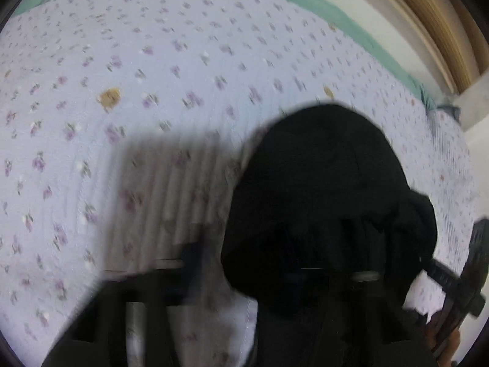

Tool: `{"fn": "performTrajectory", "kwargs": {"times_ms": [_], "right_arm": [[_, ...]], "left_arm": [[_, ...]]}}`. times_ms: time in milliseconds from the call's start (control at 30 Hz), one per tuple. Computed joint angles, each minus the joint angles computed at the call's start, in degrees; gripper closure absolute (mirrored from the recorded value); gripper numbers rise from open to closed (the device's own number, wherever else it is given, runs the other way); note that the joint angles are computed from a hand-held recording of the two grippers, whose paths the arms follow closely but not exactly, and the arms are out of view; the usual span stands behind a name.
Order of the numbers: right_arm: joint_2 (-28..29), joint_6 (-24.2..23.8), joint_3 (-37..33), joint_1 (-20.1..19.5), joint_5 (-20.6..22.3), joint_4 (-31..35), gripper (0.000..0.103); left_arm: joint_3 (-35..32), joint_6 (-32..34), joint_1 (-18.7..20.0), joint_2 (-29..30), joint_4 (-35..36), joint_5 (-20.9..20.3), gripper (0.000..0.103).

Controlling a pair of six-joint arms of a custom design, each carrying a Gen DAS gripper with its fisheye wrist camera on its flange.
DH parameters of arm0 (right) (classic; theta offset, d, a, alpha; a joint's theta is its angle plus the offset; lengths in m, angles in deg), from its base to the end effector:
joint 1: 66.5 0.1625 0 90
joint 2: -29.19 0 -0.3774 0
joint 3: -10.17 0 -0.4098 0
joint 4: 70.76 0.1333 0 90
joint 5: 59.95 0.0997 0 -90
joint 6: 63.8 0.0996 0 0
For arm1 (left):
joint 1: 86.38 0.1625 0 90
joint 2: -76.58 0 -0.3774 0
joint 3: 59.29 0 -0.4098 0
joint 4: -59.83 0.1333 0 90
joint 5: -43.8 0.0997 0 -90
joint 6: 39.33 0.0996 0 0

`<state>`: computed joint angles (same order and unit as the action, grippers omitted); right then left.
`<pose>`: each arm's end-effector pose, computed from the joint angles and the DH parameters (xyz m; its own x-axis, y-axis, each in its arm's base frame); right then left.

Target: Fold large clothes

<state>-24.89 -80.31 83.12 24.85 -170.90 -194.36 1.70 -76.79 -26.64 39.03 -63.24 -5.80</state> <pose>0.1148 -0.7267 0.2710 -0.8907 -0.2087 0.4038 -0.2878 0.9466 -0.1455 -0.2253 -0.7788 0.1714 -0.8677 -0.2877 -0.4055 -0.0389 0.8524 -0.5214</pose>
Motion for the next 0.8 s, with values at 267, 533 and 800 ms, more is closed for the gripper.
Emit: {"fn": "performTrajectory", "kwargs": {"times_ms": [267, 533, 800], "right_arm": [[-11.7, -9.9, 11.5, 1.0, 4.4, -11.6, 0.093], [-5.6, -6.3, 8.6, -2.8, -0.8, -3.2, 0.092], [-12.3, -11.0, 9.7, -2.0, -1.8, 2.1, 0.044]], "left_arm": [[19.1, 5.9, -3.0, -13.4, -22.5, -5.1, 0.09], [15.7, 1.3, 1.9, -9.3, -8.7, -7.8, 0.086], [22.6, 2.7, -3.8, -18.7, -4.9, -0.8, 0.05]]}}
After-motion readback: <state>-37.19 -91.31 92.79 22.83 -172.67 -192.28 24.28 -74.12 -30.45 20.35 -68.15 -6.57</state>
